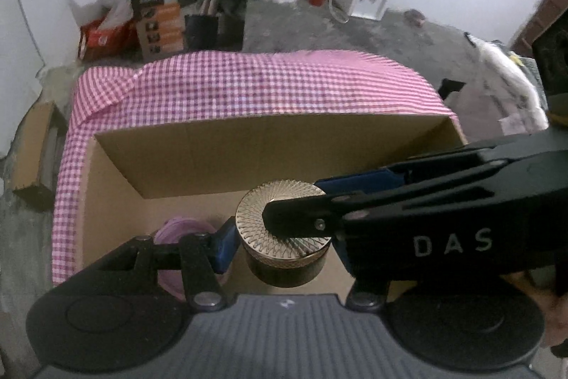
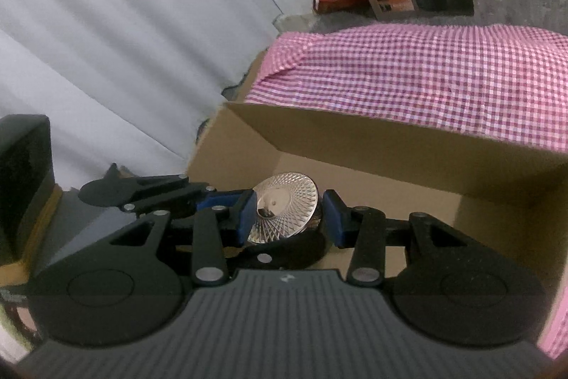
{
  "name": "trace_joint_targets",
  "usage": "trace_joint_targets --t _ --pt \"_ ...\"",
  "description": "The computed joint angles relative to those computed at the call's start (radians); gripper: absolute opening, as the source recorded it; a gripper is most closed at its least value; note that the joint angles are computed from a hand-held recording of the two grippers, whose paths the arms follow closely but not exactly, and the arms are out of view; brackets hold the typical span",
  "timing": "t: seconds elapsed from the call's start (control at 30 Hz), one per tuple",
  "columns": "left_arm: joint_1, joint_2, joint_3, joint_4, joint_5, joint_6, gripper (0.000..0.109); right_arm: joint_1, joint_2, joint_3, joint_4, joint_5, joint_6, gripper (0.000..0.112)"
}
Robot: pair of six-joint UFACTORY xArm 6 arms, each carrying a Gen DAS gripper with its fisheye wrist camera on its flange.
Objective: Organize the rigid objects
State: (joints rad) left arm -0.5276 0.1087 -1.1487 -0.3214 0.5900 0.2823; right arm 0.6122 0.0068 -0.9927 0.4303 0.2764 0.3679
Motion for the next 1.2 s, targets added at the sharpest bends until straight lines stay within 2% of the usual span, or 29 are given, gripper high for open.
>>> trace_joint_targets --t 0.33,0.47,0.7,0.9,1.2 --pt "-0.016 0.132 -0.098 0.104 0.011 -0.125 0.057 -0.043 0.139 -0.097 0.14 0.056 -0.154 0.043" --pt "-0.025 0.156 -0.113 0.148 0.01 -0.158 0.057 -0.052 0.17 -0.116 0.151 0.063 -0.176 0.043" --pt "-0.029 0.188 -0.131 0.151 0.019 -0.167 0.058 -0.059 0.191 -0.109 0.19 0.045 -0.22 0.043" --pt "-0.035 0.181 -0.115 0.158 0.001 -0.163 0.059 -0.051 0.193 -0.094 0.147 0.015 -0.2 0.044" --pt "-0.035 0.097 -0.058 0.14 -0.043 -0.122 0.078 -0.035 0.151 -0.053 0.188 -0.057 -0.222 0.052"
